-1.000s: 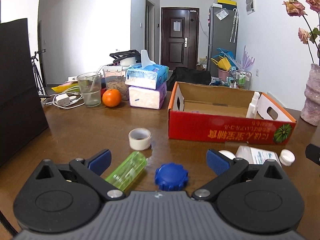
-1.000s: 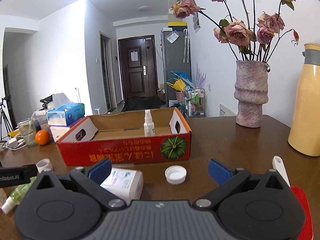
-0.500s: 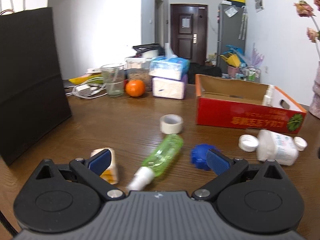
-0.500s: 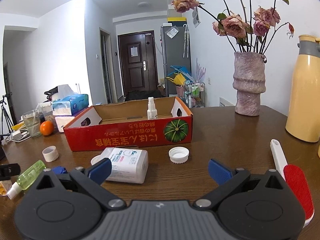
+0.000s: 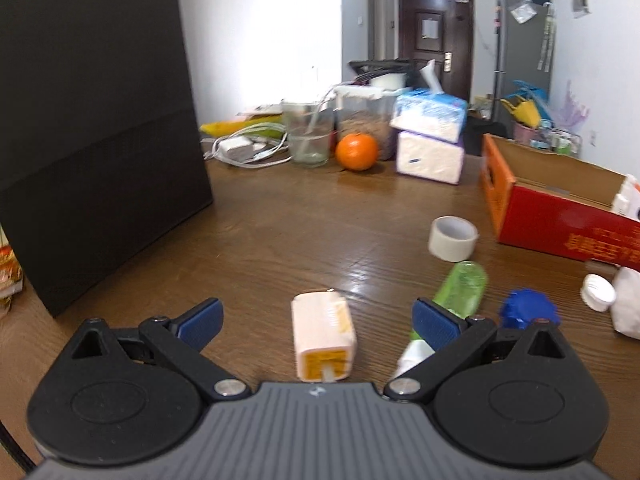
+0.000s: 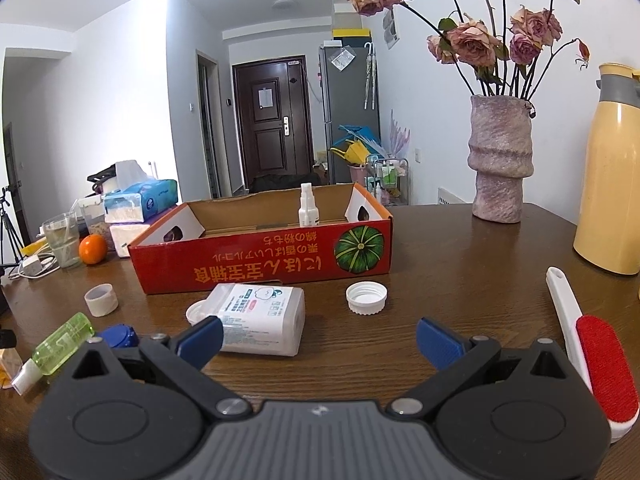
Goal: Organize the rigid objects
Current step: 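Grasp the small yellow-white box with the left gripper while the right gripper approaches the white bottle, then lift the small box with the left gripper while the right gripper grasps the white bottle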
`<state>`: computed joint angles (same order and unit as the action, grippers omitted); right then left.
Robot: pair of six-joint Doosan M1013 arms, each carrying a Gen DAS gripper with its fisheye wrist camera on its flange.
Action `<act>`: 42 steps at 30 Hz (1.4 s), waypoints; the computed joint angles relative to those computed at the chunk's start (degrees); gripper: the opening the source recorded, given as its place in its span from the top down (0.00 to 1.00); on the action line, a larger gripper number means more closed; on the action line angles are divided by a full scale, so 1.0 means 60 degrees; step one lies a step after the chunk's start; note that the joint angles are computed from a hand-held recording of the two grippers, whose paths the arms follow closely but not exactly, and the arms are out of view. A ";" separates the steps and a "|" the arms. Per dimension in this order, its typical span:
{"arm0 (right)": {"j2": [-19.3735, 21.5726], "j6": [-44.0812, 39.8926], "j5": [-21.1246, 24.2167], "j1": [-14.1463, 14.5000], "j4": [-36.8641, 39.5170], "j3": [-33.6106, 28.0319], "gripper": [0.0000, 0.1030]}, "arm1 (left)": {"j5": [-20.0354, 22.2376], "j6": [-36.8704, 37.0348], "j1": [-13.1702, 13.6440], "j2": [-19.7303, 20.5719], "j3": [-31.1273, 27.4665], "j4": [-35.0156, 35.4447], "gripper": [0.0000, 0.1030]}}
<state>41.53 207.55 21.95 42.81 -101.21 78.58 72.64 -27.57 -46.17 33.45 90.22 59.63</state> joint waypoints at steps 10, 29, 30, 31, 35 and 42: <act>0.0125 -0.0853 0.0009 0.0065 0.0669 -0.0226 0.00 | -0.0439 0.0566 0.0304 0.0129 -0.0112 -0.0593 0.34; 0.1042 -0.5795 -0.0126 0.0166 0.4593 -0.2139 0.00 | -0.1445 0.0051 0.0549 -0.0228 0.0460 -0.0614 0.68; 0.1122 -0.6055 -0.0069 0.0172 0.4914 -0.2316 0.00 | -0.1436 0.0053 0.0544 -0.0222 0.0457 -0.0597 0.68; 0.1222 -0.6311 0.0045 0.0188 0.5263 -0.2536 0.00 | -0.1430 0.0058 0.0543 -0.0215 0.0450 -0.0591 0.68; 0.1678 -0.7161 0.0796 0.0252 0.6339 -0.3443 0.00 | -0.1398 0.0018 0.0540 -0.0205 0.0448 -0.0582 0.68; 0.2305 -0.9033 0.1855 0.0222 0.8355 -0.4437 0.00 | -0.1379 0.0024 0.0541 -0.0196 0.0438 -0.0584 0.68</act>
